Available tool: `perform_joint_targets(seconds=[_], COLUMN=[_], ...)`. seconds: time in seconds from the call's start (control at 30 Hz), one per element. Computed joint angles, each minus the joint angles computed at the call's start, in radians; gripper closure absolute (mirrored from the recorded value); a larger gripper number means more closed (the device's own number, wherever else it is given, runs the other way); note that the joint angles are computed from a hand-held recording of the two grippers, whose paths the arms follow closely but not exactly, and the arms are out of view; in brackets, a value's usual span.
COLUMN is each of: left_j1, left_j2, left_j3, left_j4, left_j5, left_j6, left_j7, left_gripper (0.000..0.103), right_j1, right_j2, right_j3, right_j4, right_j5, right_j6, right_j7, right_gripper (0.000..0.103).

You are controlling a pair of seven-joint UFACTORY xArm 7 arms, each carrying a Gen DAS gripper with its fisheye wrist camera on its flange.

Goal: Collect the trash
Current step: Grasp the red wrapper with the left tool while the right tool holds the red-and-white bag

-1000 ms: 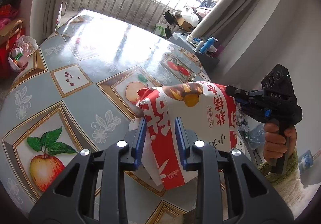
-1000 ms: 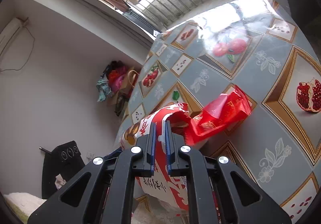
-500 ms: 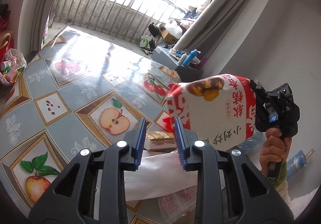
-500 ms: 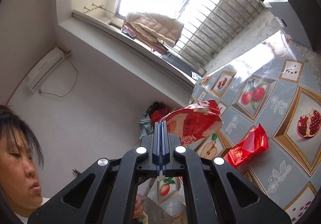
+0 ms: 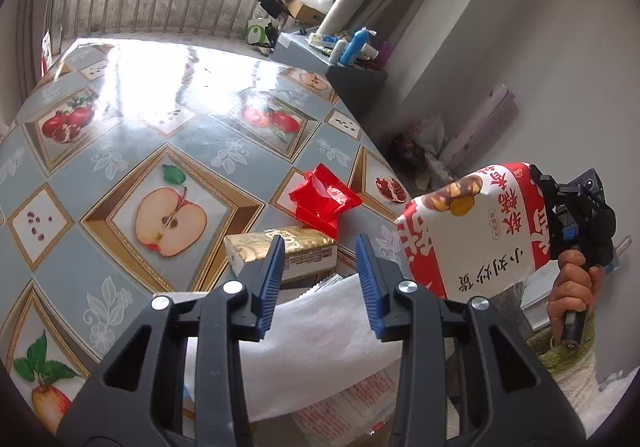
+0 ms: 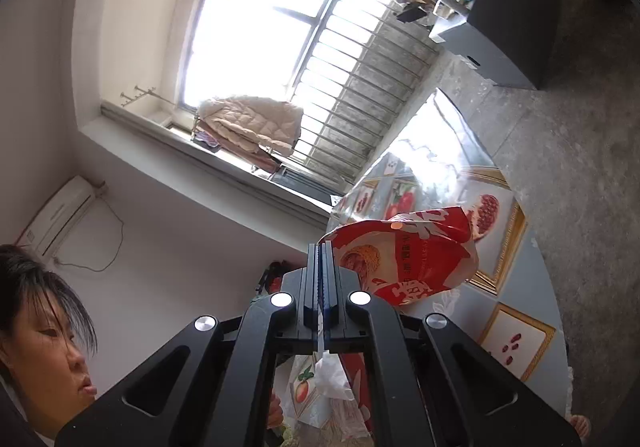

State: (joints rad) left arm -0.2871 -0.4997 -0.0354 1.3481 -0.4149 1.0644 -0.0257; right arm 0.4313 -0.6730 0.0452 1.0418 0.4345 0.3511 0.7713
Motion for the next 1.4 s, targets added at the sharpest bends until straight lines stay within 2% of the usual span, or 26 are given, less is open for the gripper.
perform_joint_targets(seconds=[0.17, 0.37, 0.5, 0.6, 0.77, 0.83, 0.87, 0.93, 1.03, 1.23, 1.4], left_j1=[0.004, 0.013, 0.026, 0.035, 0.034, 0.031, 0.031, 0.031, 0.025, 0.010, -0.022], left_j2=[0.152, 0.373, 0.498, 0.556, 0.600, 0.610, 0.613, 0.618, 0.623, 0.607, 0.628], left_j3=[-0.066, -0.095, -0.088, -0.086, -0.090, -0.092, -0.092, -0.092, -0.095, -0.103, -0.118], left_j4=[0.158, 0.385, 0.514, 0.574, 0.632, 0.646, 0.655, 0.662, 0.671, 0.694, 0.780], left_j5=[0.125, 0.198, 0.186, 0.178, 0.205, 0.215, 0.216, 0.215, 0.219, 0.237, 0.254], left_j6=[0.050, 0.224, 0.359, 0.420, 0.442, 0.447, 0.454, 0.457, 0.447, 0.422, 0.426], left_j7=[0.039, -0.001, -0.043, -0.045, -0.056, -0.053, -0.052, -0.052, -0.058, -0.042, -0.057], left_gripper=[0.059, 0.059, 0.059, 0.059, 0.060, 0.075, 0.078, 0.091, 0.099, 0.103, 0.103], right_j1=[-0.046, -0.060, -0.044, -0.028, -0.037, -0.035, -0.035, -0.037, -0.045, -0.087, -0.175], right_j2=[-0.075, -0.101, -0.106, -0.099, -0.100, -0.100, -0.101, -0.104, -0.115, -0.178, -0.280], right_j3=[0.017, 0.008, -0.008, -0.021, -0.022, -0.023, -0.023, -0.021, -0.016, -0.009, 0.005], right_j4=[-0.090, -0.071, -0.066, -0.055, -0.050, -0.048, -0.047, -0.048, -0.052, -0.083, -0.112], right_j5=[-0.012, -0.052, -0.043, -0.028, -0.024, -0.018, -0.015, -0.009, -0.005, -0.027, -0.082], right_j6=[-0.015, 0.086, 0.117, 0.144, 0.186, 0.189, 0.191, 0.189, 0.183, 0.163, 0.197], right_j7=[0.057, 0.066, 0.047, 0.026, -0.006, -0.020, -0.026, -0.032, -0.035, -0.024, 0.034], right_gripper=[0.101, 0.100, 0.099, 0.087, 0.086, 0.093, 0.095, 0.098, 0.099, 0.099, 0.099])
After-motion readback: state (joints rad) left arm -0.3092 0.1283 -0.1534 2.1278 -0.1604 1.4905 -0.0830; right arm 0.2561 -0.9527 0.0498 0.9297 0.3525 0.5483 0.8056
